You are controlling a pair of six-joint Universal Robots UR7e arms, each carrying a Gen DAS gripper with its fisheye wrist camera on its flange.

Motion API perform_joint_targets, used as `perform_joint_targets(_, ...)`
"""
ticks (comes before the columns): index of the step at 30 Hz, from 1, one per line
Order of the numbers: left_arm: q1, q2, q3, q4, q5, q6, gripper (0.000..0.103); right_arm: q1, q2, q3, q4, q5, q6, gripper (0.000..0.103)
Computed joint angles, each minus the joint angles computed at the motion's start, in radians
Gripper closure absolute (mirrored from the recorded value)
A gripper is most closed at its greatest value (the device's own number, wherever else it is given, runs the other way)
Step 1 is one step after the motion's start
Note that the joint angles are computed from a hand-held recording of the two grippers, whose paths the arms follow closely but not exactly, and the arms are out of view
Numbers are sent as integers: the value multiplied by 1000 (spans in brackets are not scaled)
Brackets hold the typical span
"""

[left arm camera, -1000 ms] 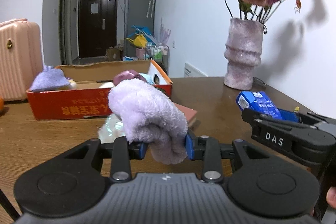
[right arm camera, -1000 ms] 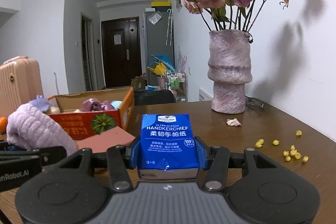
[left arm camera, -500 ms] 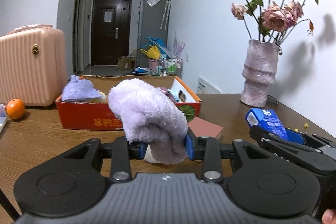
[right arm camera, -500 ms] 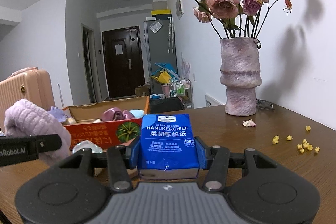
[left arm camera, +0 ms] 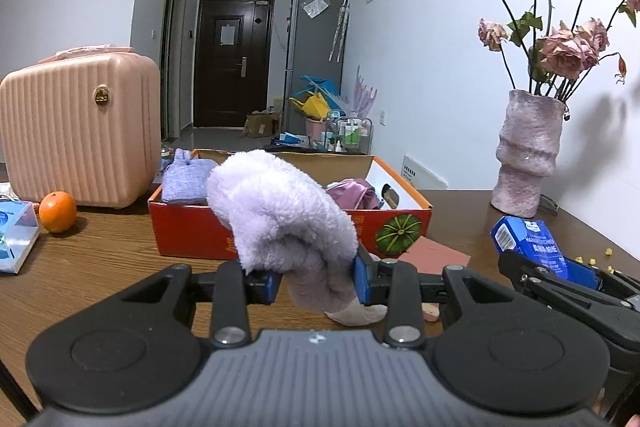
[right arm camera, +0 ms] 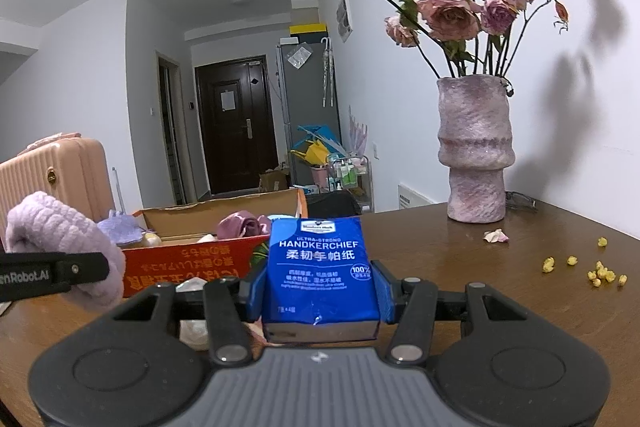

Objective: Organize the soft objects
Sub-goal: 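Carry the pink towel and tissue pack over the cardboard box with both tools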

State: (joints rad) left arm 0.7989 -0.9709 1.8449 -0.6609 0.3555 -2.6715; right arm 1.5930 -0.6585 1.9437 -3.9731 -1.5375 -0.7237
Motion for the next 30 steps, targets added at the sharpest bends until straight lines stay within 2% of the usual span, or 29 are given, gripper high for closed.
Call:
perform_joint_targets(6, 9, -14, 6, -11, 1, 14, 68, 15, 31, -34, -18, -6, -2, 52)
perform_joint_targets(13, 22, -23, 12, -80, 11, 87, 68, 30, 68, -81, -18, -2, -12, 52)
perform_joint_targets(30, 113, -11, -76, -102, 78, 165, 68, 61, 161, -262, 84, 2, -25, 52)
